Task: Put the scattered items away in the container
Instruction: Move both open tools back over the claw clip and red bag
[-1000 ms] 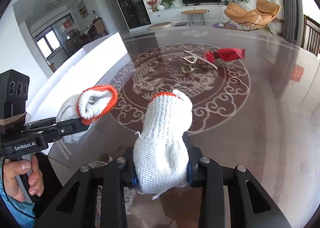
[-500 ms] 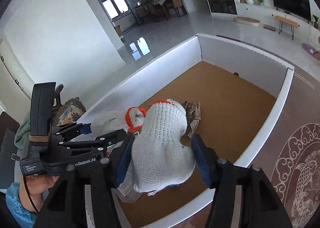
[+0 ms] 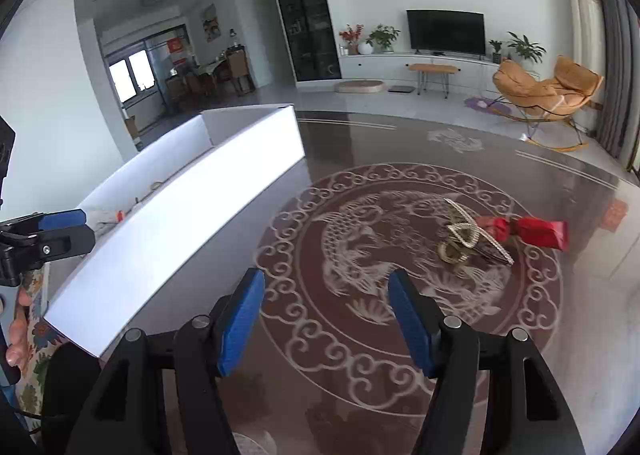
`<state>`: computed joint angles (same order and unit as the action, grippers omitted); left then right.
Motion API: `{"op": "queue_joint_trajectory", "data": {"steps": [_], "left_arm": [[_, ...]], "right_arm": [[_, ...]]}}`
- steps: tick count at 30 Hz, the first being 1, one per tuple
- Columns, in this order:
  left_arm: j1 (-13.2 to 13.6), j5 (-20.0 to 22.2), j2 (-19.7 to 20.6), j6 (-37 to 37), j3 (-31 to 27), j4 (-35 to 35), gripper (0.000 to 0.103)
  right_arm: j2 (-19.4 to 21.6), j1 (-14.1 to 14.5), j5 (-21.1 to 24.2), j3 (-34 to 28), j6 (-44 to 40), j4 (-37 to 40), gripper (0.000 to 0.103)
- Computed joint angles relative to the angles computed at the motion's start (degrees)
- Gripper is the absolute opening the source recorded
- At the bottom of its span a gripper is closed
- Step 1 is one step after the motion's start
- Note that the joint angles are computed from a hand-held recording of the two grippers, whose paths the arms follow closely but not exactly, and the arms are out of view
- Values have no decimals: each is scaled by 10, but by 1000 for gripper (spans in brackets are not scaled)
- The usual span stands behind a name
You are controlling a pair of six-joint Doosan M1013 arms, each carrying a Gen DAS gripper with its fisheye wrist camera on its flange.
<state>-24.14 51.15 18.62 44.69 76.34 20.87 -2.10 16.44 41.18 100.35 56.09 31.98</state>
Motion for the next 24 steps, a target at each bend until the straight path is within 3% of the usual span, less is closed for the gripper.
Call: {"op": "queue_joint_trajectory", "data": {"steps": [4,7,10,14,17,24], "left_arm": [[-27,22,102,49,-95,-26,103],[-35,51,158,49,-166,-13,103],[-33,74,194,42,-217,-8,103],[-30,120,232,49,-276,6,103],[-25,101,234,41,-274,15,103],[-21,98,239,33,-277,21,103]], "right_arm": [[4,-73,5,16,79,-132,65],[20,-99,10,10,86,-153,65],[29,-99,8,2,124,-188,65],[54,-93,-7,-9,149,-202,73],[74,-91,-20,-12,157,-206,80],[75,-95,-27,-5,148,-201,80]]}}
